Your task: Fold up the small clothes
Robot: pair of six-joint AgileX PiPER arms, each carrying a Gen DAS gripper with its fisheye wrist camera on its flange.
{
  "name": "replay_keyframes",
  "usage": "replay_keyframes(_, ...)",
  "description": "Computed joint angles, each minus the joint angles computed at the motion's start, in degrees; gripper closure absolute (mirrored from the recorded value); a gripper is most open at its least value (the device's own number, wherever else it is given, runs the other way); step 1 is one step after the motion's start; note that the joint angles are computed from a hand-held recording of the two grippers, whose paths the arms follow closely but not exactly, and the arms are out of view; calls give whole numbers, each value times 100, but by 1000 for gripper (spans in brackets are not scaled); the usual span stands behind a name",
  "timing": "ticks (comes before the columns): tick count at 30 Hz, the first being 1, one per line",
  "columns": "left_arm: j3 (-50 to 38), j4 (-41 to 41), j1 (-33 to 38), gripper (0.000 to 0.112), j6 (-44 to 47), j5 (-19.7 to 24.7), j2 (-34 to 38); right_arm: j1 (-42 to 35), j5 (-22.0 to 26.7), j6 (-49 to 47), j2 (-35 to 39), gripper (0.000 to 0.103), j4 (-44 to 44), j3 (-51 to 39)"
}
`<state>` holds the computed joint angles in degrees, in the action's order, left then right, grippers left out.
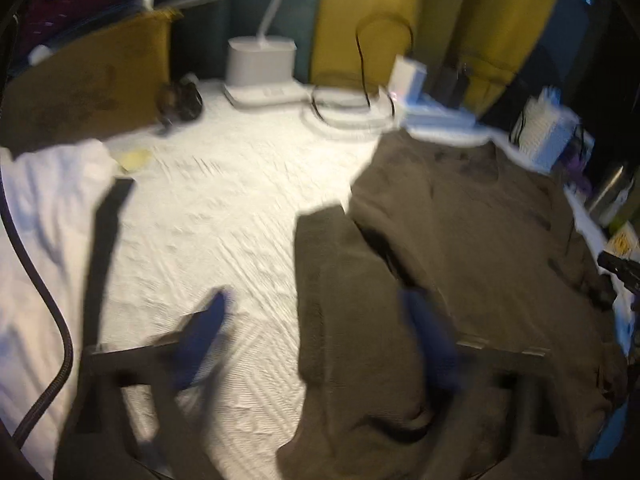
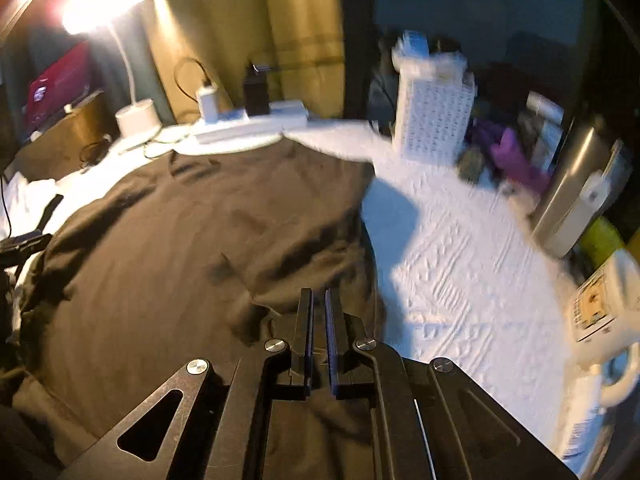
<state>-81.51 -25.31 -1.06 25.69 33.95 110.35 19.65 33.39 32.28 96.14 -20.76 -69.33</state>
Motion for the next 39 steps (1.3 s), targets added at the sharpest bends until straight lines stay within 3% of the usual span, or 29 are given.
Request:
replay_keyframes(2,159,-224,23,84,237,-148,-29,-143,-35,-598,252,97,560,-26)
replay_keyframes(3,102,-527,118,103,445,66,7,-148,-25,-910,390,97,851,-86)
replay_keyframes(4,119,-602,163,103,427,52,-15,-108,-83,-1258,448,97,1175,-56)
replay_keyframes(10,833,284,356,104,-987,-1190,-636,182,-299,-1936,699,97,1783,-202)
replay_keyframes(13,941,1039,286,109,-1769,-1413,-666,159,-396,-2150,807,95,1967,-293)
replay_keyframes(16,1043,597,289,109,-1417,-1506,-803,-11,-378,-2552,870,95,2433,-371)
replay_keyframes(20,1117,42,158,110,-861,-1525,-1079,171,-302,-1804,826,95,1612,-341)
replay_keyframes(27,1185,-370,-140,110,-406,-1428,-1614,655,237,179,908,94,-462,-443)
replay_keyframes(28,1182,-409,-195,110,-339,-1427,-1690,704,405,417,938,88,-672,-503)
replay_keyframes(30,1183,-458,-308,110,-242,-1426,-1816,851,834,1001,1031,51,-1306,-631)
replay_keyframes(31,1148,-427,-384,110,-244,-1423,-1834,897,1044,1308,1068,21,-1631,-658)
replay_keyframes(32,1061,-518,-500,110,-136,-1394,-1812,866,1049,1438,1073,14,-1727,-620)
replay_keyframes(35,768,-632,-842,110,120,-1195,-1594,606,764,1206,954,13,-1312,-480)
replay_keyframes(39,399,137,-1422,110,-274,-1167,-1153,553,496,1188,769,13,-1319,-268)
